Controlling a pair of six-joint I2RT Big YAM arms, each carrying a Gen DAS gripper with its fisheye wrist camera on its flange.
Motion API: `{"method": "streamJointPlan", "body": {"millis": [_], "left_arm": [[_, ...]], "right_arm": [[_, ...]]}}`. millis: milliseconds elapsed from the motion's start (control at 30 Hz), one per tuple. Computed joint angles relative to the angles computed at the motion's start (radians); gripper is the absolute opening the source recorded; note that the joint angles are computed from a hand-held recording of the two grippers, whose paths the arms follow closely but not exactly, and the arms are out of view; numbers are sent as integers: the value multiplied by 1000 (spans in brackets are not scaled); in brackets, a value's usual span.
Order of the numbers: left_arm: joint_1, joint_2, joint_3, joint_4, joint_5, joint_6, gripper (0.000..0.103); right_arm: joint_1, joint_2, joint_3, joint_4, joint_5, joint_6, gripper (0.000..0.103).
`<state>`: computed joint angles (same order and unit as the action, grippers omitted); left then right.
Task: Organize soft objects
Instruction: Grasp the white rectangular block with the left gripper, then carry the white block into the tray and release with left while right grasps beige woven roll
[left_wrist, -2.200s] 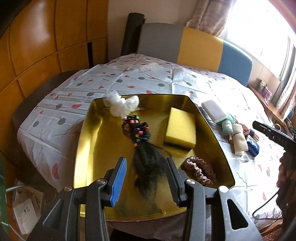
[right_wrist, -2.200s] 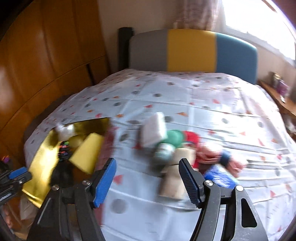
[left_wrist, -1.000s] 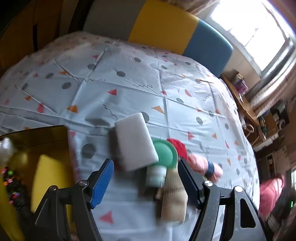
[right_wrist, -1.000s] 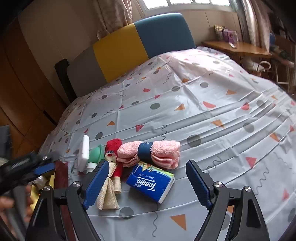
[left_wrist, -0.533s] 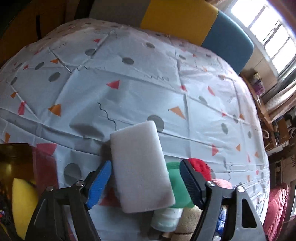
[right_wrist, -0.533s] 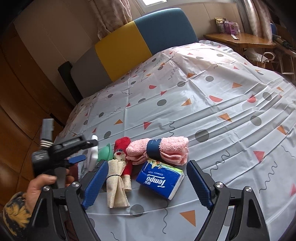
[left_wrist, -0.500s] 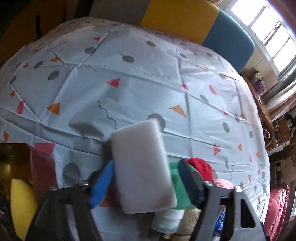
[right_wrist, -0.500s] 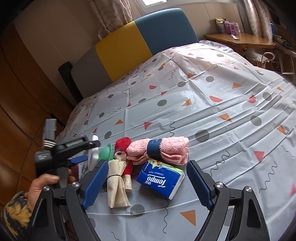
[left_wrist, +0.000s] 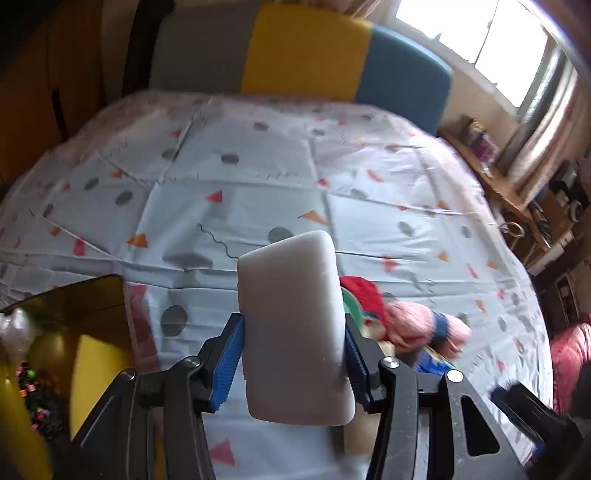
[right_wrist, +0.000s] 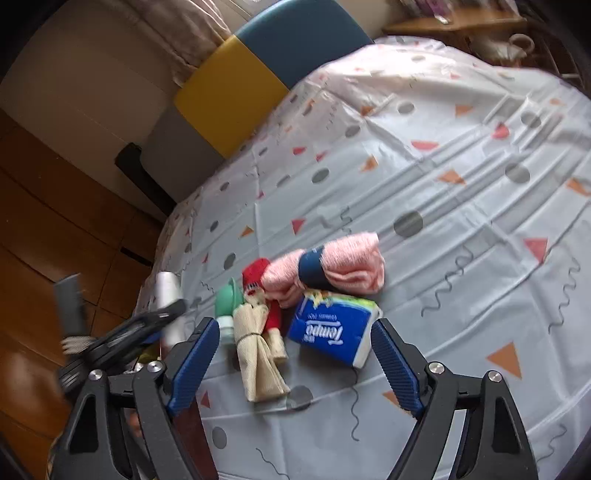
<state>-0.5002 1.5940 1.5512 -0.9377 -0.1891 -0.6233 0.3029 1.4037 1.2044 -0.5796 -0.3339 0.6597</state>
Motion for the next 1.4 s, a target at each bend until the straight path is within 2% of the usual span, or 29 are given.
{"method": "streamJointPlan", "body": {"millis": [100, 133, 300, 400, 600, 700, 733, 767, 800, 833, 900, 1033, 1167, 1300, 1400], "left_arm": [[-24, -80, -61, 38, 4, -10, 52], [-35, -115, -90, 51, -2, -9, 52], [-75, -275, -223, 88, -38, 8, 52], [-82, -370, -299, 81, -61, 0, 52], [-59, -544, -447, 50, -73, -94, 52], [-43, -616, -504, 33, -87, -134, 52], [-38, -633, -518, 30, -86, -146, 52], [-34, -653, -532, 24, -94, -158, 52], [-31, -672, -545, 18, -101, -162, 52], [-28, -689, -556, 13, -106, -166, 52], [-20, -726, -579, -1, -118, -172, 52], [5, -784, -624, -32, -135, -189, 52], [18, -828, -664, -55, -135, -225, 52], [21, -865, -687, -69, -131, -251, 52], [20, -867, -683, -72, -141, -254, 52]], "right_arm": [[15, 5, 9, -11, 15, -36, 77], [23, 10, 17, -17, 20, -65, 77], [87, 53, 63, -65, 42, -194, 60], [129, 83, 94, -87, 75, -270, 59], [195, 196, 213, -149, 194, -368, 59], [216, 259, 283, -205, 200, -409, 58], [231, 287, 313, -242, 234, -438, 53], [245, 306, 333, -275, 279, -462, 38], [255, 309, 333, -282, 306, -476, 38], [260, 299, 324, -273, 313, -481, 37], [263, 258, 292, -261, 294, -486, 22], [272, 140, 194, -226, 281, -535, 18], [264, 71, 136, -247, 249, -556, 16], [241, 35, 99, -272, 265, -523, 11], [185, 38, 77, -301, 250, -429, 7]]}}
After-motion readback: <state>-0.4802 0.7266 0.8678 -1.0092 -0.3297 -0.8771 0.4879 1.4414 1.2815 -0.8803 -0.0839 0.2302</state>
